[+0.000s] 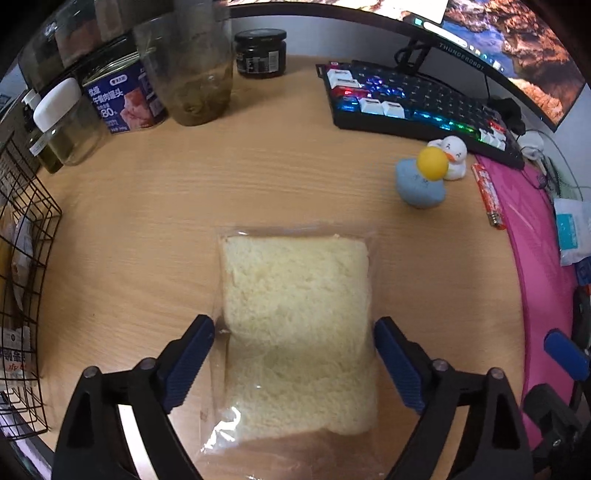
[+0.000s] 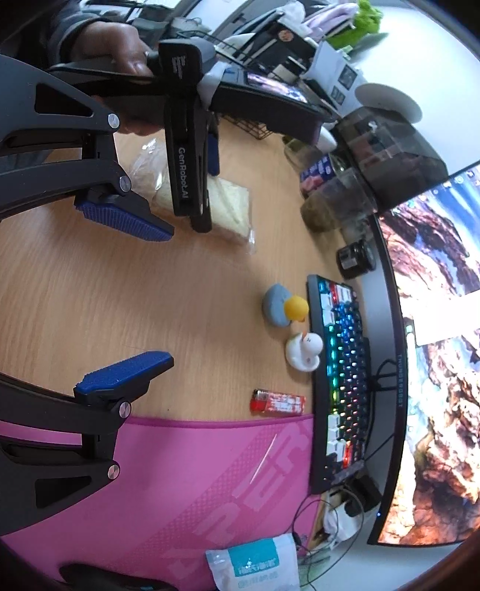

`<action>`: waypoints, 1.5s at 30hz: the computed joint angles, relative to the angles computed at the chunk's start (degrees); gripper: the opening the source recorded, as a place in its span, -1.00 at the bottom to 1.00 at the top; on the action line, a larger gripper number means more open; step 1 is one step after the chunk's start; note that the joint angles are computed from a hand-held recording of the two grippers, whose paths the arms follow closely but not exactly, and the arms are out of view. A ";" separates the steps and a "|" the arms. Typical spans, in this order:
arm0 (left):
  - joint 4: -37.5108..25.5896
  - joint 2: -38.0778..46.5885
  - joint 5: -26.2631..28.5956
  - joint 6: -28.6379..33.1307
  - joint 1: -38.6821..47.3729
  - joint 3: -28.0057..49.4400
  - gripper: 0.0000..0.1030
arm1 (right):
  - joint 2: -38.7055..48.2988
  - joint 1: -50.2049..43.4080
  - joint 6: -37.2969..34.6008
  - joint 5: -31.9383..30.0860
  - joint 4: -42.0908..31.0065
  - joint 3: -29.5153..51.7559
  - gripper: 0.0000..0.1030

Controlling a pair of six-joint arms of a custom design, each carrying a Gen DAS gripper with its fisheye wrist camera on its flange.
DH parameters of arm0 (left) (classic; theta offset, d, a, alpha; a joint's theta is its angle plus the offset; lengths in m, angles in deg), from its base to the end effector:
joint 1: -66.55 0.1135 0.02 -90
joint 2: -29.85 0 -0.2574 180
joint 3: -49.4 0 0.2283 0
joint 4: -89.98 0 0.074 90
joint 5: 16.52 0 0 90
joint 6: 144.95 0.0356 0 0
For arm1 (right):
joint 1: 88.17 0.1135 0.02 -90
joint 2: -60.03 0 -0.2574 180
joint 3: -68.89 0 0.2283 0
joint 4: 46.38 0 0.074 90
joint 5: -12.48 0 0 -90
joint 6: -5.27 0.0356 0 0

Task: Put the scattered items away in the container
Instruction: 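Grasp the bagged bread slice with the left gripper and lift it, then hold the bread with the left gripper while the right gripper grasps the yellow-headed blue duck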

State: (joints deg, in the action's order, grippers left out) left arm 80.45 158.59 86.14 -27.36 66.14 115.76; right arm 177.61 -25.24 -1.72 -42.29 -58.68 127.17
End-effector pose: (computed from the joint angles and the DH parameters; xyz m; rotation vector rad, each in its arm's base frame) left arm 0.3206 -0.0101 0.0086 0.7195 2.6831 -0.1956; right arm 0.1495 0.2473 0.0475 0.5535 2.4008 0.1522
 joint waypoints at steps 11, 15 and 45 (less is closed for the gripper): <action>3.23 1.51 -0.45 0.91 -0.78 -0.19 0.82 | 0.39 -0.71 -0.71 -0.45 1.63 0.02 0.22; 2.04 -0.50 -0.28 1.17 -0.56 -0.79 0.48 | 0.31 -0.74 -0.43 -0.25 1.48 0.02 0.22; -35.39 -12.54 23.95 14.73 36.20 28.23 0.43 | 15.07 -4.36 -30.47 6.89 -14.27 47.79 0.22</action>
State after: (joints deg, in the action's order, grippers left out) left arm 45.06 146.05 110.09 -12.63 102.34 143.99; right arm 192.69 -29.60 -32.18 -35.40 -72.96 174.97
